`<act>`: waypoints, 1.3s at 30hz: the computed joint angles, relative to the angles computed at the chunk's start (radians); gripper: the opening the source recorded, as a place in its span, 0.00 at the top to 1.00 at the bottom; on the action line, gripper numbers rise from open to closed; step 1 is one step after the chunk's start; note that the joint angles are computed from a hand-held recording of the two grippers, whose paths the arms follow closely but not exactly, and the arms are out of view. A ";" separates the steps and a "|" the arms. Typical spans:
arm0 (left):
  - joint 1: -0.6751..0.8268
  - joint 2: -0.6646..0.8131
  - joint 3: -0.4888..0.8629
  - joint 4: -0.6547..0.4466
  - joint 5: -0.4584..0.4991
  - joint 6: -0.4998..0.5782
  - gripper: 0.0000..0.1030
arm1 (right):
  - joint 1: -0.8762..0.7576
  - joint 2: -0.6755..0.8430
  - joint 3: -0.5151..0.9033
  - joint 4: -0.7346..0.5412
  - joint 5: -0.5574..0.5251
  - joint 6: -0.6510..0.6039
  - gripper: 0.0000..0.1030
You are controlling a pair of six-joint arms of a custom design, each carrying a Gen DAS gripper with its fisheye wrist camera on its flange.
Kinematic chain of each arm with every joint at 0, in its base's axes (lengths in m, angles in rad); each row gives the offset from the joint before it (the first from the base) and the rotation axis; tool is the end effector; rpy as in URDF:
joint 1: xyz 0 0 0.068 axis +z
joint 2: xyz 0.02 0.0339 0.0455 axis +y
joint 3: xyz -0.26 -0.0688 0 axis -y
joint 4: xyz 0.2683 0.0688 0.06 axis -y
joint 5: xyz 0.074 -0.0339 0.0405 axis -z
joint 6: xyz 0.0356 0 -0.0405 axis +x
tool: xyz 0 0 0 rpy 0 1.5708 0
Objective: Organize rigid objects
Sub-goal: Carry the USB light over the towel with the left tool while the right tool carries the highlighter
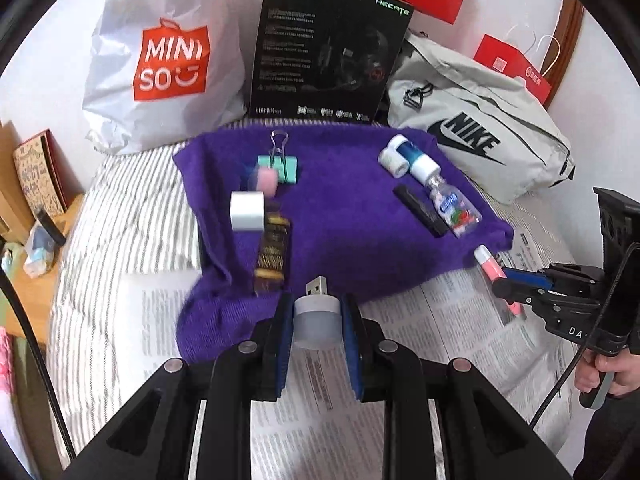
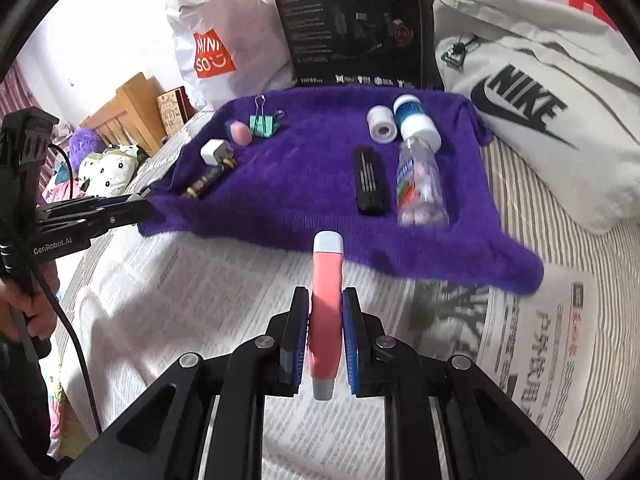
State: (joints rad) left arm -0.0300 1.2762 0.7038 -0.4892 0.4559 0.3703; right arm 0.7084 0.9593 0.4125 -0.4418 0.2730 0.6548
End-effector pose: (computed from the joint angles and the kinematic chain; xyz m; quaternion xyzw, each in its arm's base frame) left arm 0.2536 -0.0233 0.1749 0.2432 0.9126 -0.1740 0.2788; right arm 0.1510 0.1168 0.1477 0.0136 0.9497 0.0779 0.3029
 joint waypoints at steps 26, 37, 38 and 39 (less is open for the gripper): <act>-0.013 0.292 0.187 0.088 0.017 -0.029 0.78 | -0.287 0.598 0.338 0.210 -0.175 -0.286 0.84; -0.054 0.316 0.201 0.103 -0.004 -0.033 0.78 | -0.296 0.632 0.358 0.219 -0.158 -0.323 0.84; -0.056 0.317 0.203 0.101 -0.003 -0.032 0.78 | -0.296 0.636 0.362 0.219 -0.155 -0.327 0.84; -0.059 0.318 0.205 0.100 -0.004 -0.031 0.78 | -0.296 0.639 0.364 0.220 -0.153 -0.333 0.84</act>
State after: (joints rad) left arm -0.0886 1.5943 0.9087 -0.3893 0.4521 0.3390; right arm 0.4128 1.5978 0.7761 -0.2216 0.1204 0.3214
